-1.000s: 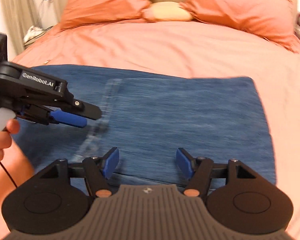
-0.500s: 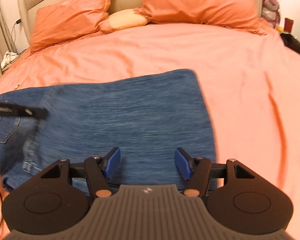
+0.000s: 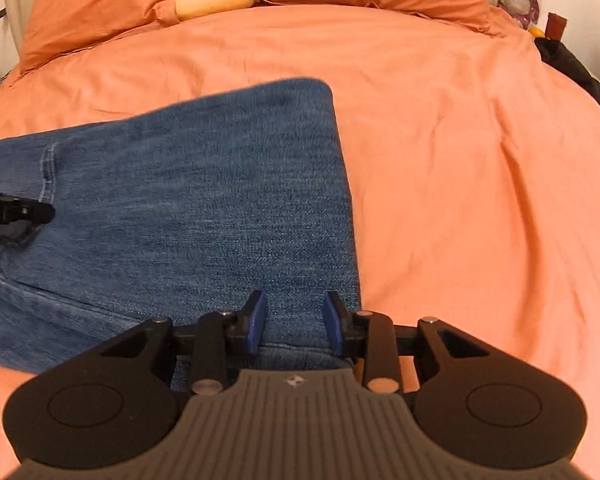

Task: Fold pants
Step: 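Lay the jeans flat on the bed and open both grippers, then grasp the jeans waistband near the beige drawstring with the left gripper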

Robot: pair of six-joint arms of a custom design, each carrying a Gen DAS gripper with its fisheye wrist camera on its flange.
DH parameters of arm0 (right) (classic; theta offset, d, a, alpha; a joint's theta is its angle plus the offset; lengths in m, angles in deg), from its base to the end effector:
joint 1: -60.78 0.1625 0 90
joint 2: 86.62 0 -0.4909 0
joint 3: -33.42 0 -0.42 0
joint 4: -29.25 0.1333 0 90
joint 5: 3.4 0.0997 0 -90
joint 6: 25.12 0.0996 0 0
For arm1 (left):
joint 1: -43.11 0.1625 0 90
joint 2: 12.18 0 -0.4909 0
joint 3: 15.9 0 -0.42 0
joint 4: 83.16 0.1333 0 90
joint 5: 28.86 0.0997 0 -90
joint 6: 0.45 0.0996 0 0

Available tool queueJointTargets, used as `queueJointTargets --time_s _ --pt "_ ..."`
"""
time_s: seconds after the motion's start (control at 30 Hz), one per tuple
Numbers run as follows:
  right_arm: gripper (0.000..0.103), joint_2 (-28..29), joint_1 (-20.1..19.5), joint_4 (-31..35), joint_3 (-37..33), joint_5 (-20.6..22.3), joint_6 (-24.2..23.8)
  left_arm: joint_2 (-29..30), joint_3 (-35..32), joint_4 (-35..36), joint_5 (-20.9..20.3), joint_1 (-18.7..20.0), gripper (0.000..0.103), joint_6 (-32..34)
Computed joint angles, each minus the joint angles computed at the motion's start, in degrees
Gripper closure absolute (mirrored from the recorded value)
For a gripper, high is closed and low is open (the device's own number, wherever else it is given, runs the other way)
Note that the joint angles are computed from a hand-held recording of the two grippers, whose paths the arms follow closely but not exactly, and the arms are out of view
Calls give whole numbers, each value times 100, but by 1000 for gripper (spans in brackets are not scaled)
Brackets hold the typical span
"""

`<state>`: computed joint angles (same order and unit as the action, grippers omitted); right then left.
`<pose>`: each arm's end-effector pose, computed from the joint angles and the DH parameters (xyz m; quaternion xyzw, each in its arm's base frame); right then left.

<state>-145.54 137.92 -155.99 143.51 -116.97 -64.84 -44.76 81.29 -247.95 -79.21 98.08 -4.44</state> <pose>-0.0540 -0.6563 0.2595 0.1362 -0.9004 0.2454 0.3324 -0.2437 -0.6906 -0.0105 0.2217 0.9109 -0.1915 0.2905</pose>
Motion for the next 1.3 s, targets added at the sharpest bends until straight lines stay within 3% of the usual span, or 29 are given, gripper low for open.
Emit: queueJointTargets --time_s 0.17,0.27,0.47,0.6,0.83,0.9,1.03,1.17,1.3 --pt "75 -82 11 124 18 -9 129 95 -210 362 226 -112 80 -165" --pt "74 -139 69 16 133 -106 44 -50 -139 659 276 -184 66 -460" --pt "71 -316 236 -64 430 -531 -454 -675 490 967 622 -309 66 -731" --pt "69 -537 307 30 588 -311 -626 -1212 958 1040 812 -406 65 -1042" --pt "68 -524 723 56 703 -156 -770 -2025 1876 957 1600 -583 52 -2264" --pt "68 -456 849 97 705 -103 -774 -2189 2147 779 1848 -617 44 -2646" --pt "68 -166 1151 125 597 -191 -998 -2628 2634 696 2080 -587 35 -3589" --pt "68 180 1443 141 388 -349 -1333 -3072 2900 863 1788 -367 35 -4420" --pt "68 532 1681 -83 192 -636 -2024 -3202 3267 -644 1162 -23 31 -4324"
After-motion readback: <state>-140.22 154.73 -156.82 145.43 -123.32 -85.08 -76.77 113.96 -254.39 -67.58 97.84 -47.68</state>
